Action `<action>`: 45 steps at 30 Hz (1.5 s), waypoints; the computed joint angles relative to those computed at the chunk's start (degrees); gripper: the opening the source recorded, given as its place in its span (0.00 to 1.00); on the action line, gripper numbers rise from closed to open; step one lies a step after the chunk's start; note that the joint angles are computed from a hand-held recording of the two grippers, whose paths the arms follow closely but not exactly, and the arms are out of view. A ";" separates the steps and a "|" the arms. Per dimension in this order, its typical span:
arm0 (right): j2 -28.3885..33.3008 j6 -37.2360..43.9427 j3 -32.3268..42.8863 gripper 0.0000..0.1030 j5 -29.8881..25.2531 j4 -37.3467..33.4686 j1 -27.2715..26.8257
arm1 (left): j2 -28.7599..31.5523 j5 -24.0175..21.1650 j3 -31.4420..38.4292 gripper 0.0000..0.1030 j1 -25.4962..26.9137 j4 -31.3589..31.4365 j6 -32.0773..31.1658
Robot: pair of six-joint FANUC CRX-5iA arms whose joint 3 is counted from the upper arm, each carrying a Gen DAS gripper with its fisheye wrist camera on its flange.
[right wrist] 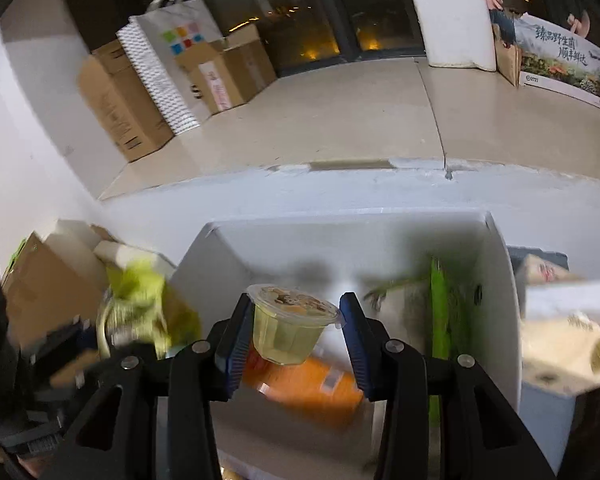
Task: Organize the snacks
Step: 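Drop the chip bag and jelly cup into the white box with both grippers, then grasp the green-and-white snack stick pack with the left gripper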
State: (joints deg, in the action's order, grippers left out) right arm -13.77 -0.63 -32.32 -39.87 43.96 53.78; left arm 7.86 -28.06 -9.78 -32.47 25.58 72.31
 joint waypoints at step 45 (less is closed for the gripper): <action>-11.12 -47.03 -13.18 1.00 -47.68 11.02 56.41 | -24.27 1.80 -26.06 1.00 -6.08 10.03 -9.15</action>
State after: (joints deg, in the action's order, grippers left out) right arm -24.89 -47.66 -45.50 -87.55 54.98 110.19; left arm -16.42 -26.25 -35.83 -38.54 35.62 63.16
